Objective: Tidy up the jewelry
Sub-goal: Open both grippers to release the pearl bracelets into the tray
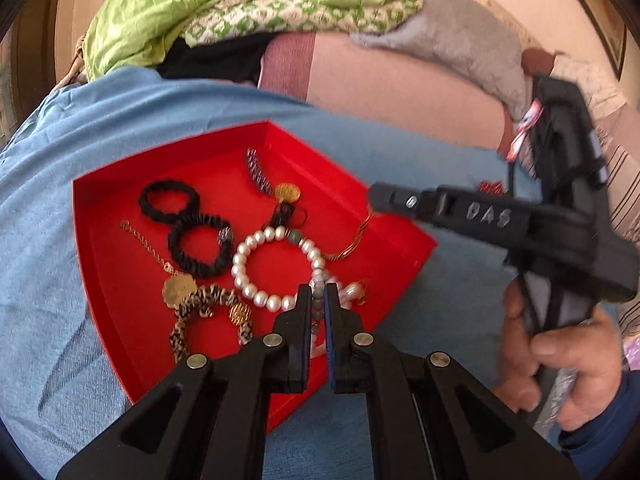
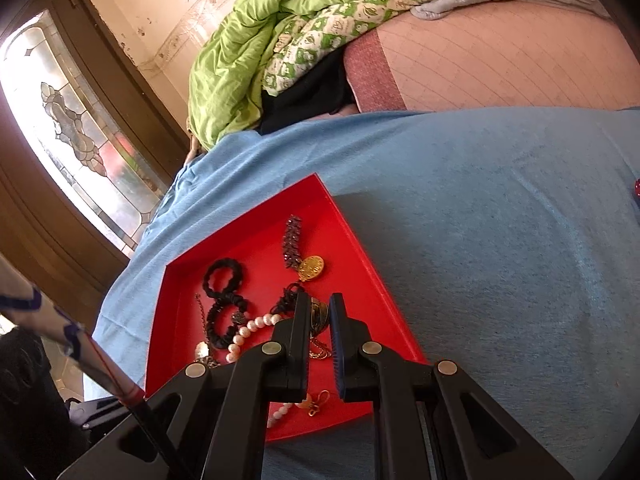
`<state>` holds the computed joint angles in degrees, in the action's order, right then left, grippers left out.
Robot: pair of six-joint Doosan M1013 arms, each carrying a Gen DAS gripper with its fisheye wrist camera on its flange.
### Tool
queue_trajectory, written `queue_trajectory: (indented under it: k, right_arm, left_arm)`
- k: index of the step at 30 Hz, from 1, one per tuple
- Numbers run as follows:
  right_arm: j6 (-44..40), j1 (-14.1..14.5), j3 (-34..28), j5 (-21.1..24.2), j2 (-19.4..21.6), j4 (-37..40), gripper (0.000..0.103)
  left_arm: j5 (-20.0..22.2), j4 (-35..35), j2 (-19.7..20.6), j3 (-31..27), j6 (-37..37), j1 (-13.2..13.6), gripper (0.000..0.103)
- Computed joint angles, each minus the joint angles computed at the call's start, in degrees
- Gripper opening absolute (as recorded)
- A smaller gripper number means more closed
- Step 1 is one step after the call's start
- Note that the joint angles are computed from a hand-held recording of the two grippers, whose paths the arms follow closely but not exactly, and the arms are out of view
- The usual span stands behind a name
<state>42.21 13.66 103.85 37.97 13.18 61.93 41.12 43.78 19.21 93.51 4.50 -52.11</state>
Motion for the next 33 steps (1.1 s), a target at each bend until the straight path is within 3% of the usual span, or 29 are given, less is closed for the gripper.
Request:
queue_trajectory:
  k: [9,33]
  right_arm:
    - [1.7,0.23,-0.08,-0.58,0.19,-2.59,0.011]
    - [5.32,2.31,-0.13,-3.94,0.61,-12.39,0.011]
  left_arm:
    - [2.57,-3.15,0.77,-0.68,2.57,0.2,0.005]
    - [5.65,-3.0,1.31,-1.53,4.33,-0.31,0.005]
